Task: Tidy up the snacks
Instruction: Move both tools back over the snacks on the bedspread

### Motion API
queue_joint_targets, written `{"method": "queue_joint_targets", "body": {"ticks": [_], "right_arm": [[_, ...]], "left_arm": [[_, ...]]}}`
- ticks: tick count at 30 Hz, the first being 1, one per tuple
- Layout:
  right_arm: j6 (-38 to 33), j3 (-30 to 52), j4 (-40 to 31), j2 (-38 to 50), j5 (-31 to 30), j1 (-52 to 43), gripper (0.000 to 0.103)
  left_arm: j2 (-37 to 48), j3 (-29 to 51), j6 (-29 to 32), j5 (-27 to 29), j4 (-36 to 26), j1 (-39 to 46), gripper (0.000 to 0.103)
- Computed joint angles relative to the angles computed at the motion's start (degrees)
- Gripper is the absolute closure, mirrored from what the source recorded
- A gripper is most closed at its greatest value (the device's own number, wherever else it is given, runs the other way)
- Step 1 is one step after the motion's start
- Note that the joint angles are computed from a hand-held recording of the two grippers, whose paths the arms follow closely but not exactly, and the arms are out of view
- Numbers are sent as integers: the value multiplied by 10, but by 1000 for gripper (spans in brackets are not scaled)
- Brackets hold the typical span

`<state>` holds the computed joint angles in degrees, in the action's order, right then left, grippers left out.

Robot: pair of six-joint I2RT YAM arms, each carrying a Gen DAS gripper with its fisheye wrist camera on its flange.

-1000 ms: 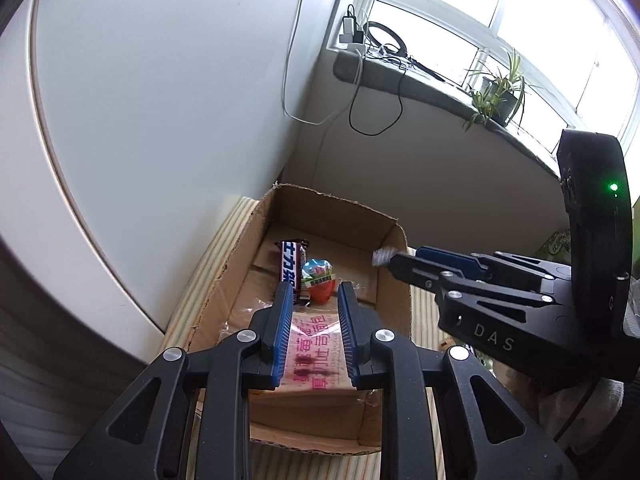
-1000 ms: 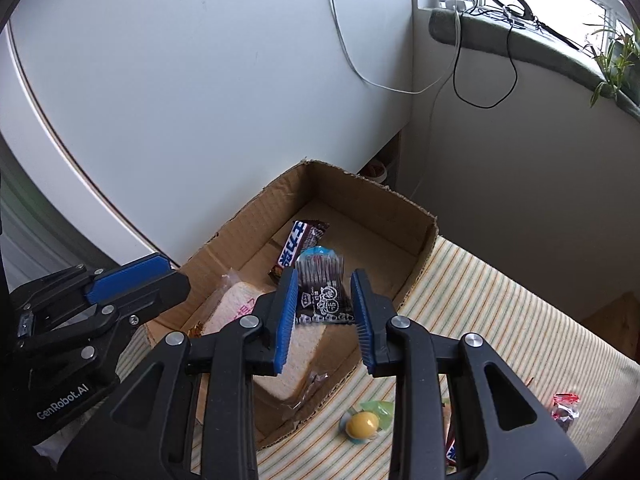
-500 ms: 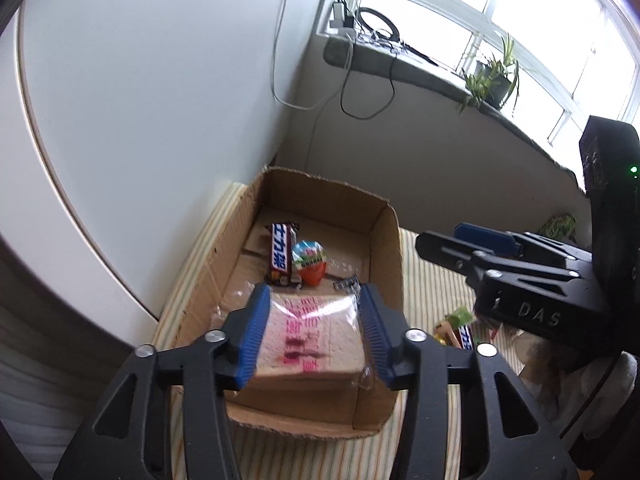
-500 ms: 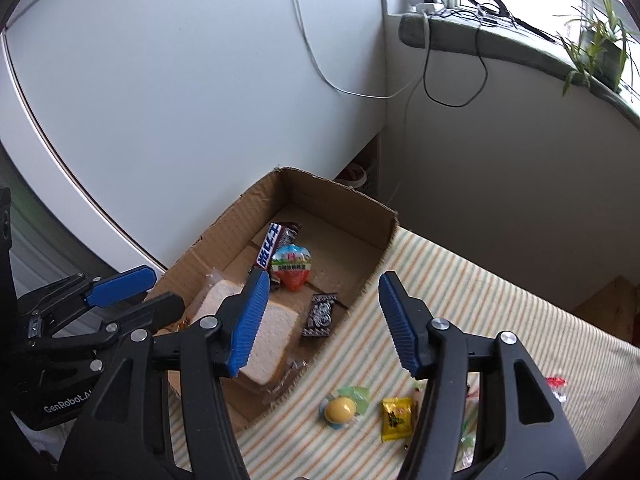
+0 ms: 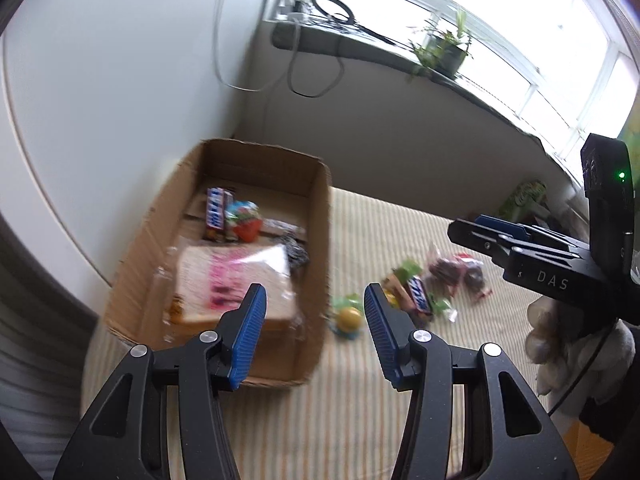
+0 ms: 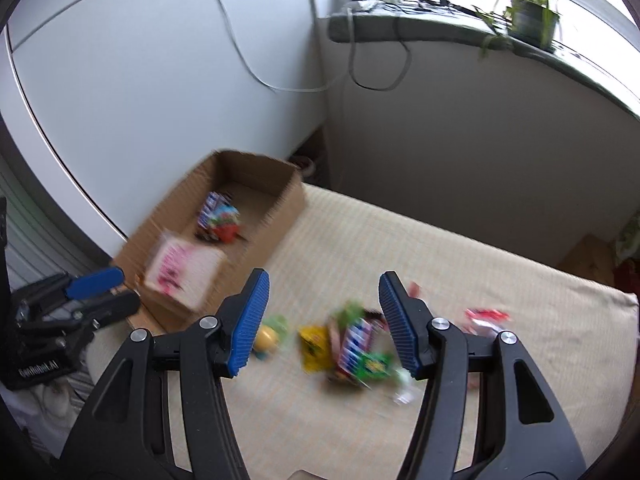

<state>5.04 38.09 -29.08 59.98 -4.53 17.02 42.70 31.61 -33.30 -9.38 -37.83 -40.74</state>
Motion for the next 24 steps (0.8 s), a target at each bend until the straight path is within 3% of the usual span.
{"method": "queue_joint_targets", "body": {"ticks": [3, 11, 18, 24], "right_arm": [[-31, -24, -34, -39, -4, -52, 43], [-149, -66, -90, -92, -89, -265, 43], [-240, -78, -73, -54, -131, -390, 43], [-271, -82, -8, 24, -143, -428, 43]], "left_arm": [[32, -2, -32, -12, 27, -55, 53], [151, 11, -66, -20, 116, -142, 54], [252, 30, -80, -14, 192, -172, 55], [321, 52, -84, -13, 238, -162, 56]]}}
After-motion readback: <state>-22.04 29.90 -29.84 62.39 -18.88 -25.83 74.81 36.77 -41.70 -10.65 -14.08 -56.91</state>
